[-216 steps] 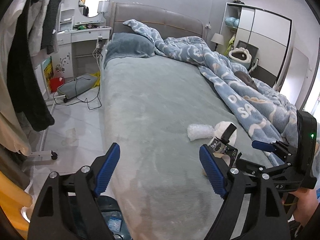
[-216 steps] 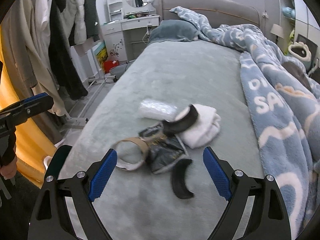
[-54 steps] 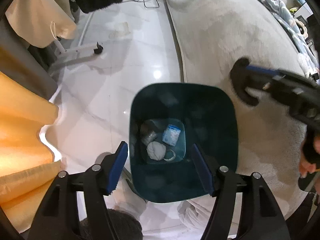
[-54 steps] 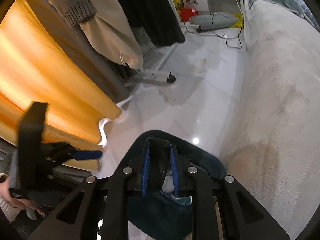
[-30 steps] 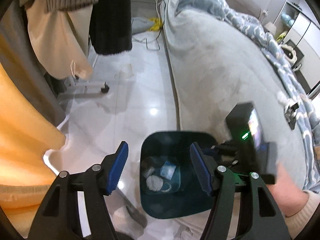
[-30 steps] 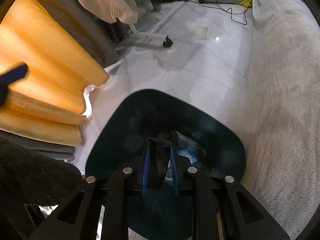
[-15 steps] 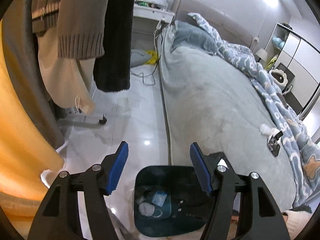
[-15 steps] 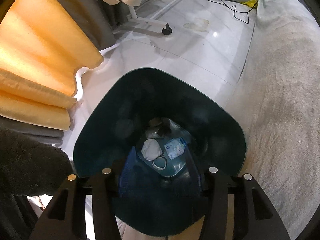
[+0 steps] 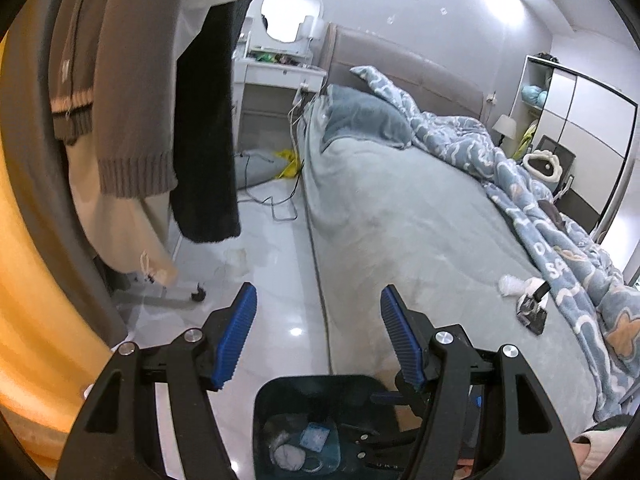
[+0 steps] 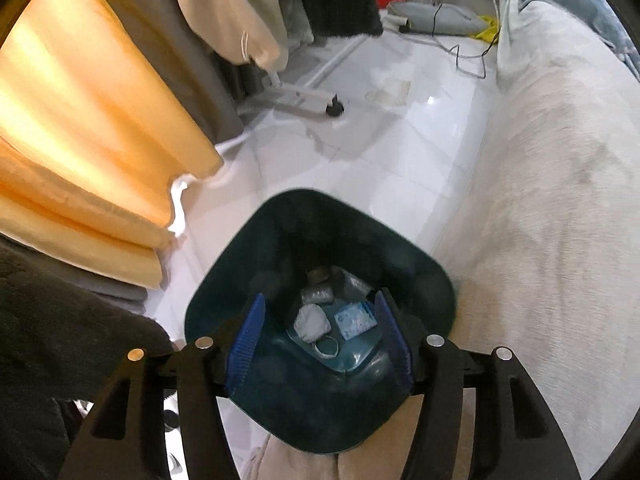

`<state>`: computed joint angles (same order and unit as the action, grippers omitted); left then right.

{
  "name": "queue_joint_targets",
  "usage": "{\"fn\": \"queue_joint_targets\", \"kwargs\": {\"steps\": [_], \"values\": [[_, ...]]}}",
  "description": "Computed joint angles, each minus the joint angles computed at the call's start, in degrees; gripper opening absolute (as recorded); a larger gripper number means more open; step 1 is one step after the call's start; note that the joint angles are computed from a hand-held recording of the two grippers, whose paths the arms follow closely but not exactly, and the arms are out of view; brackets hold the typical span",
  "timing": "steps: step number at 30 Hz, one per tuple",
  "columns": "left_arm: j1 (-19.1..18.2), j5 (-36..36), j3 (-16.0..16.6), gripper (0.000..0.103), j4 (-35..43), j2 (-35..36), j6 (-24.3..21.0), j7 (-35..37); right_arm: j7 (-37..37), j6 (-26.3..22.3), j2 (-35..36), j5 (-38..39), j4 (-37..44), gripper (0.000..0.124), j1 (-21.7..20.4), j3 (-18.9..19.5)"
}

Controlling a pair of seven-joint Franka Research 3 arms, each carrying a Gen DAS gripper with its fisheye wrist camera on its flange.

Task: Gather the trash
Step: 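Move both grippers back to the trash pile on the bed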

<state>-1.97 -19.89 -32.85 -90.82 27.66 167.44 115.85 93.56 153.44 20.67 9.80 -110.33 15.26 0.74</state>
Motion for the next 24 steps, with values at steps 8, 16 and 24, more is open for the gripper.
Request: {"fn": "queue_joint_targets", "kwargs": {"steps": [8,16,24], "values": [[0.4,-1.01,-4.01,0.07,-0.06,0.47,2.61,1.87,3.09,8.53,-7.89,-2.39,-8.05,0.059,-0.08,-2.01],[-0.97,1.03,-5.5,0.072,0.42,1.61,3.39,0.95,11.88,13.34,-15.04,-13.23,-14.82,0.065,-1.5,-4.89],[-4.43,4.68,-4.25,0.078,1.41,2.7,3.13,-1.95,21.95,17.33,-20.73,-24.88,-20.7,0.067,-7.39,-4.35]]}}
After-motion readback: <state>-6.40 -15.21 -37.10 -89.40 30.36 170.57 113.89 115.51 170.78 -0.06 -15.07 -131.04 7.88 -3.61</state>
